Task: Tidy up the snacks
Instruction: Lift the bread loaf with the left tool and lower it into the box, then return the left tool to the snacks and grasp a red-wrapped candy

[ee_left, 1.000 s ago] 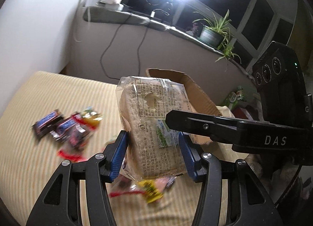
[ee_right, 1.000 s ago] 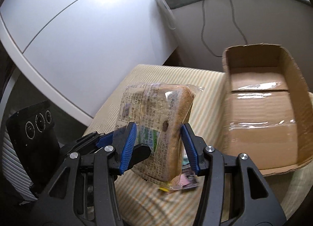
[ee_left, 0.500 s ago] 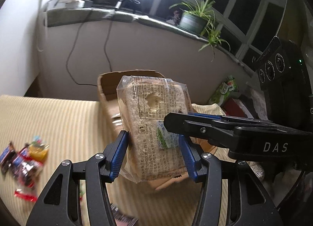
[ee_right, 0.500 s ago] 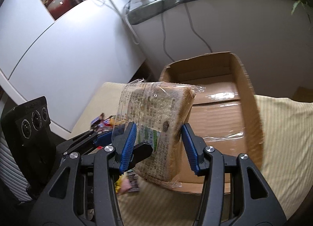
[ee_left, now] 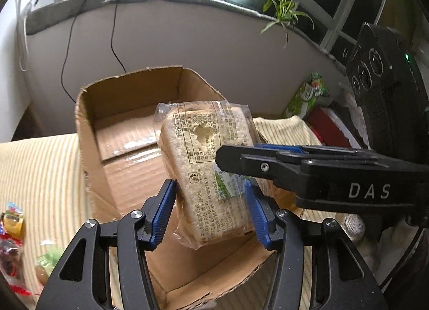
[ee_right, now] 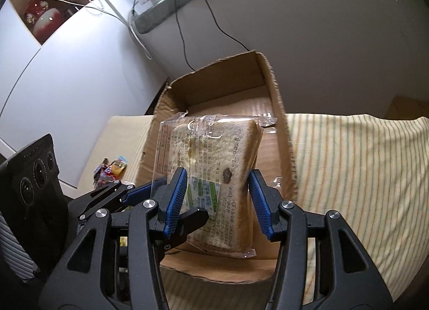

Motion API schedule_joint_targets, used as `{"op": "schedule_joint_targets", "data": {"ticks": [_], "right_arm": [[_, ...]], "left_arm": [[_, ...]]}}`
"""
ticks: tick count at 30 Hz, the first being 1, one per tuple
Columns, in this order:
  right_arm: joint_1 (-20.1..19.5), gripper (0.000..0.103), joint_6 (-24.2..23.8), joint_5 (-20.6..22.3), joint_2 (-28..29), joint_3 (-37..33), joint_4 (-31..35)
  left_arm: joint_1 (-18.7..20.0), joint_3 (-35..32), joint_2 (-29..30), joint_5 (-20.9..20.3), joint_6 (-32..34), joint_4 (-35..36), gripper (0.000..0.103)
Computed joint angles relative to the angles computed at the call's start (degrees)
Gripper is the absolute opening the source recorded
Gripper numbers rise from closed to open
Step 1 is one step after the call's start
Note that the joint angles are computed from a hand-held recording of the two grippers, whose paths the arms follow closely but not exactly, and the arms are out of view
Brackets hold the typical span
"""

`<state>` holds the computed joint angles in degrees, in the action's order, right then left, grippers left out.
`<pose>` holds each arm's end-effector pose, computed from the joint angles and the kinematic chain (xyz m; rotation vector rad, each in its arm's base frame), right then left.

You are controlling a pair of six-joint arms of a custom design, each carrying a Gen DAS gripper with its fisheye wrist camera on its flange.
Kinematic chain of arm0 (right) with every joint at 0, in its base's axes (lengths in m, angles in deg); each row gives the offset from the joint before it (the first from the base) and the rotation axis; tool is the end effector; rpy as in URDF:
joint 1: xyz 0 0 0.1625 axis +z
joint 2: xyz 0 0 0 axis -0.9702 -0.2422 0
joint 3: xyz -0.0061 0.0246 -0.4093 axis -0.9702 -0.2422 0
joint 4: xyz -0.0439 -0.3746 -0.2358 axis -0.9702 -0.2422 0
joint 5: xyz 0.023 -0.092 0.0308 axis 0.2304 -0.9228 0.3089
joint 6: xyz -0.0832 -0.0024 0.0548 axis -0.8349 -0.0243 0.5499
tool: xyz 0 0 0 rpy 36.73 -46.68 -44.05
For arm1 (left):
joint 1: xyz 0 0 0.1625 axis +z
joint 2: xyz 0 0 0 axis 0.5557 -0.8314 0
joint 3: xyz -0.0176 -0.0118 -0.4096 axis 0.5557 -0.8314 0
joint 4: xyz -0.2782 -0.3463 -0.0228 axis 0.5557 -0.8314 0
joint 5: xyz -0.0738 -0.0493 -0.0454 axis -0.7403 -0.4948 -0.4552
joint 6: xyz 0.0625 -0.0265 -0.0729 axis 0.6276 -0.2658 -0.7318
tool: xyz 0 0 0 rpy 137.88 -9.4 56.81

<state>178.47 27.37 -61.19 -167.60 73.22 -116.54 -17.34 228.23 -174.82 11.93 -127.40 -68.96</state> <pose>0.2152 -0.4076 0.1597 0.9116 -2.8476 0.3205 -0.2624 -0.2918 0.1316 0.2885 2.5069 -0.9295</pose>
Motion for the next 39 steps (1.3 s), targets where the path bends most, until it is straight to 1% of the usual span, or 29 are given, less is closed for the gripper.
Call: {"op": "schedule_joint_targets", "data": {"ticks": [9,11,13,16,24,27,30,33,36,38,39], "right_arm": [[1.0,0.052,-0.5,-3.4,0.0,0.6,-3.2],[1.1,0.056,-0.5,-3.6,-0.2,0.7,-3.7],[1.6,0.061,-0.7,-4.4,-0.4,1.1,-4.9],[2.5,0.066,-1.1,-5.3,-0.9,1.7,-5.9],[5.8,0.071,-1.3,-7.6,-3.2,4.4,-9.4],[7.1,0.071,-1.3,-8.0,-4.3,5.8,-11.2],[8.1,0.071,-1.2,-7.2,-6.0,7.5,-12.9],[8.8,0.071,-1.0,-5.7,-7.9,9.3,-14.2],[10.6,0.071,-1.5,-6.6,-8.5,10.4,-14.7],[12.4,0.075,-2.0,-8.0,-8.5,11.1,-14.6],[13.1,0.081,-2.0,-8.3,-8.6,11.2,-14.0]], "left_arm": [[0.9,-1.6,2.5,-1.0,1.0,1.1,0.051],[0.8,-1.7,2.4,-0.8,0.5,1.9,0.051],[0.6,-1.6,2.1,-0.7,0.0,2.5,0.051],[-0.3,-1.5,0.7,-0.2,-1.8,5.0,0.051],[-4.0,-0.5,-4.3,1.2,-7.5,12.2,0.051],[-6.5,0.3,-7.2,2.2,-10.8,16.2,0.051],[-9.0,1.2,-11.0,2.9,-14.9,21.2,0.052],[-12.5,1.5,-15.7,3.1,-20.9,30.5,0.052],[-15.8,1.5,-19.8,2.6,-27.0,39.6,0.052],[-18.4,1.3,-22.9,1.9,-32.1,47.3,0.052],[-19.7,1.1,-24.3,1.4,-34.6,50.8,0.052]]}}
